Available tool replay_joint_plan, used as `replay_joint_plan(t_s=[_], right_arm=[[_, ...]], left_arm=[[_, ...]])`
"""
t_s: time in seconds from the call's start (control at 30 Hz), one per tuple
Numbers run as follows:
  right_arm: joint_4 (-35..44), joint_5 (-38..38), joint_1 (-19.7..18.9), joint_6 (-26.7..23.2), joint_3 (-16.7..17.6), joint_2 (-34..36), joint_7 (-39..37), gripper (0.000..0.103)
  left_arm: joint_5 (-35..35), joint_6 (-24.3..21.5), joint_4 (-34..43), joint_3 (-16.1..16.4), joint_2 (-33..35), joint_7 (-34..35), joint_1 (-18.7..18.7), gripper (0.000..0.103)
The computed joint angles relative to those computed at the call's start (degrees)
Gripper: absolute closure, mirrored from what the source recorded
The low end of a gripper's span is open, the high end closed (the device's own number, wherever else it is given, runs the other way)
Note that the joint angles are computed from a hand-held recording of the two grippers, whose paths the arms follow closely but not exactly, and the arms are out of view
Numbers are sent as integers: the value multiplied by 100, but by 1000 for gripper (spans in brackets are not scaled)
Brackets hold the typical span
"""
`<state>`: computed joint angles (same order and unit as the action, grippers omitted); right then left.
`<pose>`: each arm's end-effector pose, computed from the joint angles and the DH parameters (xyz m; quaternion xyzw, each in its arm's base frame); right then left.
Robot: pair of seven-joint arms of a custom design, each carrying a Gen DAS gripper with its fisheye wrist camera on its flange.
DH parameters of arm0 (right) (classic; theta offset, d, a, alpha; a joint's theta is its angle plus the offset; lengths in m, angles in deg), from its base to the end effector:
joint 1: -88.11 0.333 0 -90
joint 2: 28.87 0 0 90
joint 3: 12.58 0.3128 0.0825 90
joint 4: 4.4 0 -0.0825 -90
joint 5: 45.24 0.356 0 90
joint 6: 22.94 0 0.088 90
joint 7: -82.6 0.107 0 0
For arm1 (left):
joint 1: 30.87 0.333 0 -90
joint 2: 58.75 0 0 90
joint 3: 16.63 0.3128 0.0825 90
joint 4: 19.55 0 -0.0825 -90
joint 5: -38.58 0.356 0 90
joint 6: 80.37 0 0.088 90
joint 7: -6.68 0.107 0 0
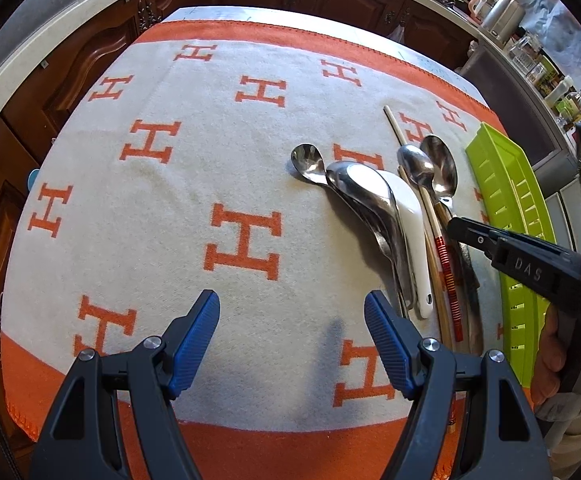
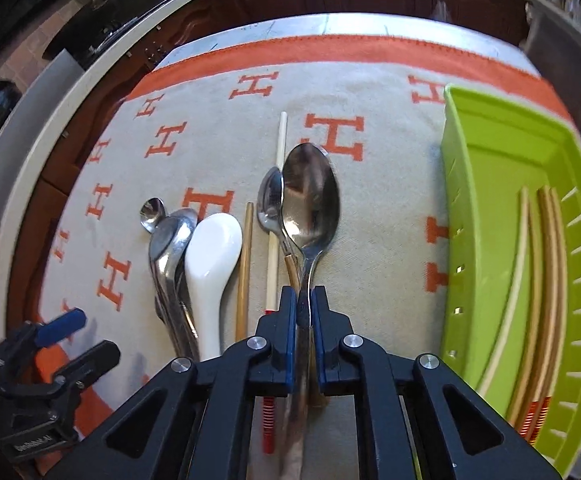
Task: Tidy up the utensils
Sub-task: 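Grasp a silver spoon by its handle with the right tool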
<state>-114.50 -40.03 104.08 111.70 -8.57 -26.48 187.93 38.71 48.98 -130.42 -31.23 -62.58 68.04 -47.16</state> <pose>0.5428 0.1981 0.5163 -0.7035 0.6832 -0.0532 0.1885 0.4689 -0.2845 0.5584 -0.6787 0.7087 -0.1832 0.0595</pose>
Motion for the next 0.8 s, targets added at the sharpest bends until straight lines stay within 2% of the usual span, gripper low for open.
replay_joint_plan(t_s=[0.17,0.53,0.8], right_arm=[[-88,-782,127,108,68,-126,170,101],[-14,-408,97,-47,42,-95,-148,101],[91,-517,107,-124,39,8,-112,100]], left_arm=[[-36,1,-3,9,12,25,2,30],[-214,-24,-59,25,18,116,10,30],[-253,-6,-59,15,51,162,-3,30]])
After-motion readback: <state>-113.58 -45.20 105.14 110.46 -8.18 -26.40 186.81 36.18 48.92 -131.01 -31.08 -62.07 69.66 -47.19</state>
